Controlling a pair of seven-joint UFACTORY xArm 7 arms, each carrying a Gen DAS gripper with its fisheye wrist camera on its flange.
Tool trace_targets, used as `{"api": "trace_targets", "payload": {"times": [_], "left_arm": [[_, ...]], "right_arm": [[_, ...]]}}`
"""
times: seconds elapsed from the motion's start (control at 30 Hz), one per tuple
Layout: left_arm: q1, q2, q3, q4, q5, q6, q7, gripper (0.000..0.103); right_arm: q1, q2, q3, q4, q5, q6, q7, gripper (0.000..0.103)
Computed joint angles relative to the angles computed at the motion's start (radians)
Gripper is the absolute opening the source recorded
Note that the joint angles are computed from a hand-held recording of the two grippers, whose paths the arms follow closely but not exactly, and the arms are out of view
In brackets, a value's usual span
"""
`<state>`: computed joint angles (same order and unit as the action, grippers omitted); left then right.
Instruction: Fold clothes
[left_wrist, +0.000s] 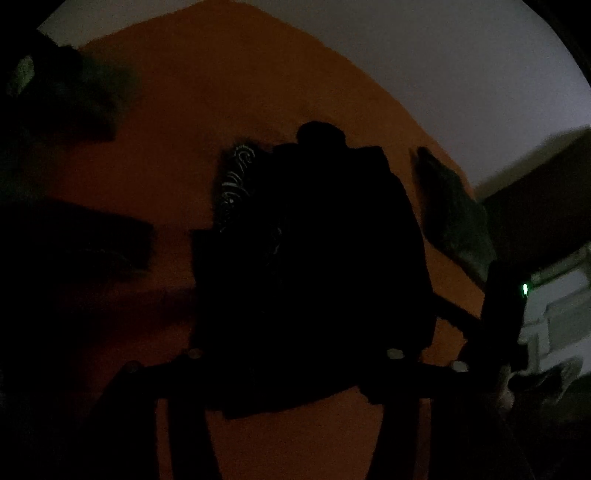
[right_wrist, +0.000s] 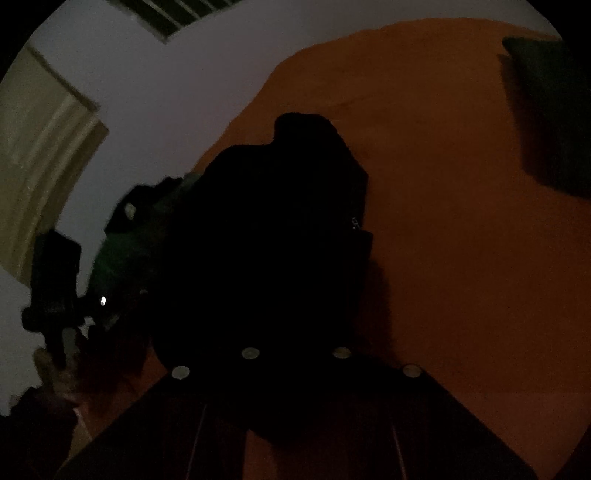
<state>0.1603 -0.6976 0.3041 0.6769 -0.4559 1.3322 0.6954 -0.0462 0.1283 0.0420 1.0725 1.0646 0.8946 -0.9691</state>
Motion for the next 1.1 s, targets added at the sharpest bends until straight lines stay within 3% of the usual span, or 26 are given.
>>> {"api": "trace_targets", "payload": {"times": [0.07, 0.13, 0.17, 0.2, 0.23, 0.33, 0.47, 0.6, 0.63, 0.67, 0.73, 0.83, 0.93, 1.0, 1.03, 1.1], "left_arm": [[-0.038, 0.030, -0.073, -0.016, -0.025, -0.063, -0.039, 0.067], [-0.072, 0.036, -0.090, -0.056, -0.056, -0.117, -0.034, 0.066], [-0.079, 0.007, -0.090, -0.091, -0.067, -0.134, -0.026, 0.050], [-0.073, -0.003, -0.108, -0.114, -0.067, -0.156, -0.025, 0.027], [-0.070, 0.025, -0.083, -0.095, -0.036, -0.169, -0.034, 0.005], [-0.032, -0.032, -0.086, -0.131, -0.013, -0.219, -0.094, 0.004], [-0.032, -0.029, -0.029, -0.122, 0.049, -0.164, -0.045, 0.007], [-0.055, 0.057, 0.018, 0.019, -0.047, -0.096, -0.058, 0.010], [-0.064, 0.074, 0.026, 0.056, -0.090, -0.105, -0.051, 0.018], [-0.078, 0.103, 0.021, 0.092, -0.117, -0.113, -0.044, 0.036], [-0.106, 0.178, -0.011, 0.159, -0.149, -0.144, -0.031, 0.058], [-0.143, 0.323, -0.100, 0.247, -0.140, -0.225, -0.026, 0.059], [-0.149, 0.447, -0.200, 0.276, -0.032, -0.314, -0.083, 0.058], [-0.148, 0.480, -0.233, 0.254, 0.019, -0.383, -0.126, 0.044], [-0.148, 0.478, -0.235, 0.233, 0.010, -0.417, -0.136, 0.036], [-0.150, 0.447, -0.210, 0.199, -0.058, -0.449, -0.111, 0.028]], "right_arm": [[-0.023, 0.023, -0.011, 0.011, 0.037, 0.053, 0.003, 0.007], [-0.046, 0.034, -0.017, 0.016, 0.064, 0.106, 0.016, 0.007], [-0.058, 0.035, -0.022, 0.016, 0.066, 0.125, 0.009, 0.007], [-0.061, 0.035, -0.022, 0.015, 0.066, 0.126, -0.002, 0.007], [-0.061, 0.033, -0.020, 0.013, 0.061, 0.119, -0.016, 0.007], [-0.063, 0.021, -0.018, 0.010, 0.063, 0.123, -0.045, 0.007], [-0.058, 0.006, -0.025, 0.000, 0.008, 0.115, -0.056, 0.007], [-0.050, 0.003, -0.025, 0.009, -0.045, 0.093, -0.060, 0.007], [-0.052, 0.006, -0.026, 0.019, -0.052, 0.100, -0.056, 0.008], [-0.051, 0.009, -0.026, 0.029, -0.061, 0.101, -0.047, 0.011], [-0.052, 0.015, -0.026, 0.045, -0.077, 0.097, -0.036, 0.011], [-0.047, 0.028, -0.020, 0.070, -0.093, 0.064, -0.013, 0.021], [-0.044, 0.063, -0.008, 0.127, -0.090, 0.021, 0.008, 0.033], [-0.033, 0.092, 0.006, 0.171, -0.102, -0.029, 0.027, 0.042], [-0.027, 0.106, 0.014, 0.192, -0.112, -0.060, 0.035, 0.048], [-0.006, 0.140, 0.031, 0.237, -0.153, -0.137, 0.052, 0.049]]}}
